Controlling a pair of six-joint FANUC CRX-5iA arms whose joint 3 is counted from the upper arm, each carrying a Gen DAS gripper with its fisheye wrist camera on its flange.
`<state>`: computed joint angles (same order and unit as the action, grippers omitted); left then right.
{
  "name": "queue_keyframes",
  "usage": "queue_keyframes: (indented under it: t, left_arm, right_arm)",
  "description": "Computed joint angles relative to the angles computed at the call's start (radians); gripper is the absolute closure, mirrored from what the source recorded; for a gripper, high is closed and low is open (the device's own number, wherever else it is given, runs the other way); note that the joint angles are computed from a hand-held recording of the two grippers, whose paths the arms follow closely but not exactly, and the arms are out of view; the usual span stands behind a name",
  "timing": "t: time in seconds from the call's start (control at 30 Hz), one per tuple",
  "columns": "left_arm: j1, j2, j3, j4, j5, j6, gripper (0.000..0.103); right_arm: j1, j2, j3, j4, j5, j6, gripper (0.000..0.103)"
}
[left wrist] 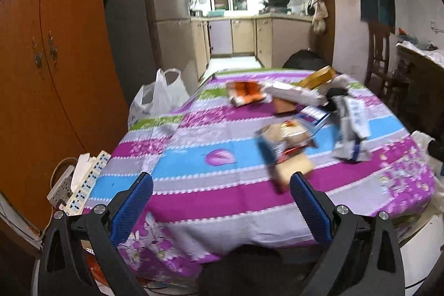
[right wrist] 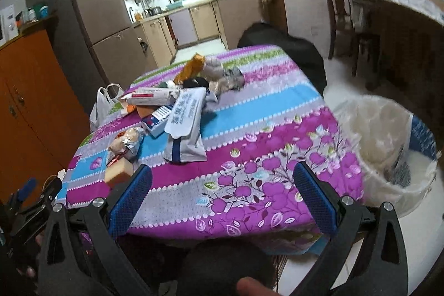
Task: Collect trash
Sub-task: 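Grasp the tan cake with the left tool while the right tool grasps the white wipes pack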
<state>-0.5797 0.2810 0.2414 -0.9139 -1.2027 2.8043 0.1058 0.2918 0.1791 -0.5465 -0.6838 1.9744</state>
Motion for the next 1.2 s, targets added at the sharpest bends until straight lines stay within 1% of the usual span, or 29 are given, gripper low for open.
queue_keyframes:
  t: [0.07,0.13,0.2,0.33,0.4,0.5,0.57,0.67,0.77,0.9,0.97,1.03,1.07,1.1,1.13,1.2]
  left_arm:
    - [0.029,-0.009,-0.025,0.028,0.034,-0.018,0.005]
    - [0.066,-0.019,-0.051,0.078,0.105,-0.049,0.005]
    - [0.102,-0.034,-0.082,0.127,0.197,-0.092,0.005]
    - [0.131,-0.029,-0.096,0.176,0.299,-0.162,0.005]
    - [0.155,-0.029,-0.108,0.225,0.36,-0.205,0.005]
    - [0.172,0.002,-0.086,0.283,0.406,-0.258,0.005]
    - [0.165,0.032,-0.05,0.281,0.39,-0.263,0.005]
    - [0.16,0.109,0.041,0.298,0.339,-0.279,0.005]
    - [0.16,0.161,0.1,0.314,0.304,-0.276,0.006]
    - [0.156,0.214,0.16,0.311,0.275,-0.225,0.013]
    - [0.15,0.235,0.187,0.297,0.244,-0.206,0.017]
    - [0.157,0.246,0.194,0.311,0.241,-0.193,0.026]
    - [0.158,0.248,0.194,0.313,0.24,-0.187,0.028]
    - [0.158,0.253,0.198,0.311,0.238,-0.185,0.035]
    - [0.158,0.255,0.198,0.311,0.234,-0.186,0.045]
    - [0.167,0.252,0.182,0.329,0.261,-0.194,0.049]
  right_arm:
    - [0.007,0.025,0.024,0.009,-0.017,-0.019,0.005]
    - [0.006,0.054,0.067,-0.005,-0.067,-0.014,0.005]
    - [0.01,0.068,0.089,-0.027,-0.091,0.009,0.005]
    - [0.024,0.083,0.12,-0.068,-0.127,0.071,0.005]
    - [0.036,0.085,0.124,-0.065,-0.12,0.086,0.005]
    - [0.033,0.09,0.134,-0.07,-0.106,0.101,0.005]
    - [0.027,0.097,0.142,-0.062,-0.096,0.1,0.005]
    - [0.014,0.118,0.162,-0.045,-0.093,0.08,0.005]
    - [0.003,0.145,0.183,-0.034,-0.103,0.053,0.005]
    - [-0.007,0.163,0.195,-0.051,-0.104,0.083,0.007]
    - [-0.008,0.17,0.202,-0.066,-0.108,0.114,0.013]
    - [-0.007,0.172,0.206,-0.08,-0.108,0.145,0.017]
    - [-0.008,0.175,0.211,-0.092,-0.11,0.167,0.02]
    - [-0.008,0.176,0.214,-0.101,-0.112,0.179,0.02]
    - [-0.008,0.178,0.218,-0.112,-0.114,0.193,0.021]
    - [-0.005,0.18,0.224,-0.13,-0.118,0.218,0.023]
